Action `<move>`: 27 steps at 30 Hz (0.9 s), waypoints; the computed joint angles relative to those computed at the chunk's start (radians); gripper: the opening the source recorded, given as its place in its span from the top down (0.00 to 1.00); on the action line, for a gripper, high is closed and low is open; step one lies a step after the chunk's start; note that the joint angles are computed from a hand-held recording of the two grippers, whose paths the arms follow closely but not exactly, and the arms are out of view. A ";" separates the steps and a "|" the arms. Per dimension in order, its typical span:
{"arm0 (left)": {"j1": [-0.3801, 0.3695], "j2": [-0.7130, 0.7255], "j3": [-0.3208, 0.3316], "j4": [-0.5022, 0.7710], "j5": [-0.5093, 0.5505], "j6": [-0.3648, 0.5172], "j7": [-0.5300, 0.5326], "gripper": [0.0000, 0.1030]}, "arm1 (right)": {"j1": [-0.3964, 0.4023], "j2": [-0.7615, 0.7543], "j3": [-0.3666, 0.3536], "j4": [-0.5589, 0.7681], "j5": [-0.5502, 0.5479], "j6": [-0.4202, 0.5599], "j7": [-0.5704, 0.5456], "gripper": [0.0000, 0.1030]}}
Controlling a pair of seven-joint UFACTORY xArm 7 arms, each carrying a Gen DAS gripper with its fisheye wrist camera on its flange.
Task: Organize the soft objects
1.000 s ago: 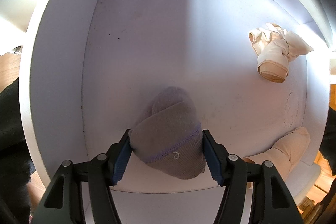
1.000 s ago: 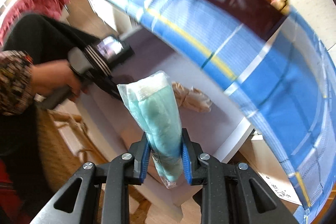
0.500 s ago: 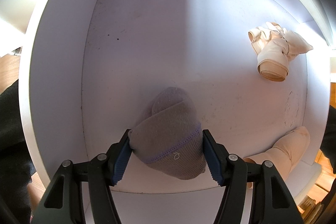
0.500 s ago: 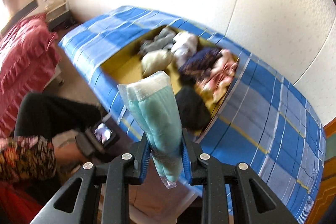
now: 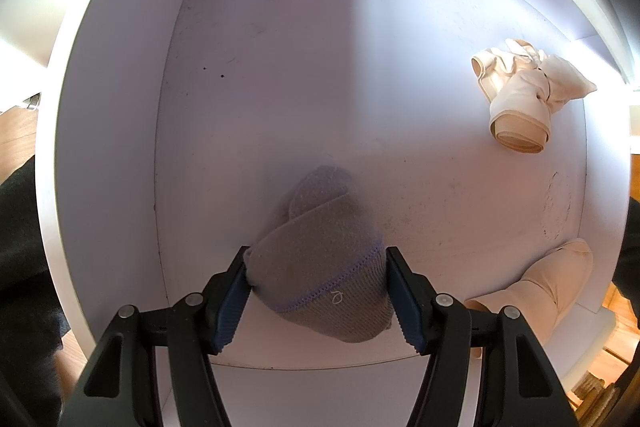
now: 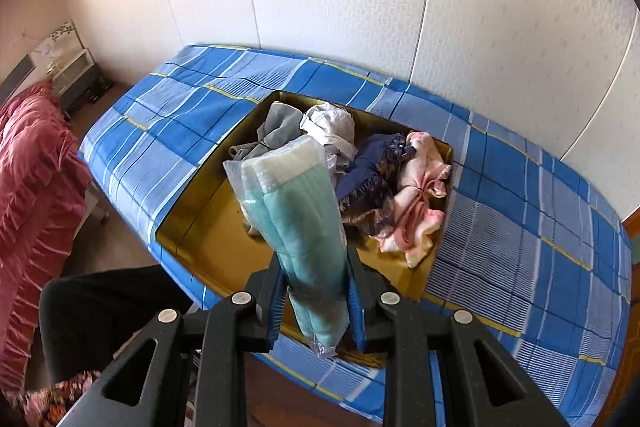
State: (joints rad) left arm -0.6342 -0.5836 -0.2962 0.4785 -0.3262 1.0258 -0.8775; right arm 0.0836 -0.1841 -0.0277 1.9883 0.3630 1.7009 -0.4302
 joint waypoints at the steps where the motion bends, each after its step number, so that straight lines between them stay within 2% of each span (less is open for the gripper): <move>1: 0.000 0.001 0.001 0.001 0.000 0.000 0.001 0.37 | 0.002 0.012 0.007 -0.004 0.006 -0.003 0.029 0.75; 6: 0.001 0.005 0.002 0.009 0.003 0.007 0.006 0.37 | 0.009 0.055 0.031 -0.065 0.045 0.003 0.182 0.75; 11: 0.003 0.008 0.001 0.015 0.005 0.011 0.006 0.37 | 0.023 0.061 0.064 -0.144 -0.021 -0.017 0.267 0.75; 13: 0.003 0.009 0.000 0.017 0.006 0.013 0.006 0.37 | 0.053 0.064 0.056 -0.163 -0.048 -0.030 0.285 0.75; 14: 0.003 0.011 -0.001 0.020 0.007 0.013 0.007 0.37 | 0.036 0.046 0.083 -0.204 -0.068 -0.083 0.294 0.75; 18: 0.003 0.012 -0.002 0.021 0.007 0.012 0.009 0.37 | 0.054 0.044 0.099 -0.243 -0.131 -0.147 0.320 0.75; 27: 0.004 0.014 -0.001 0.022 0.008 0.013 0.011 0.37 | 0.076 0.048 0.103 -0.293 -0.167 -0.209 0.327 0.70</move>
State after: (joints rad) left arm -0.6301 -0.5695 -0.2970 0.5003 -0.3187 1.0384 -0.8660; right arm 0.1594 -0.1356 0.0750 1.6952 0.1962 1.4923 -0.1033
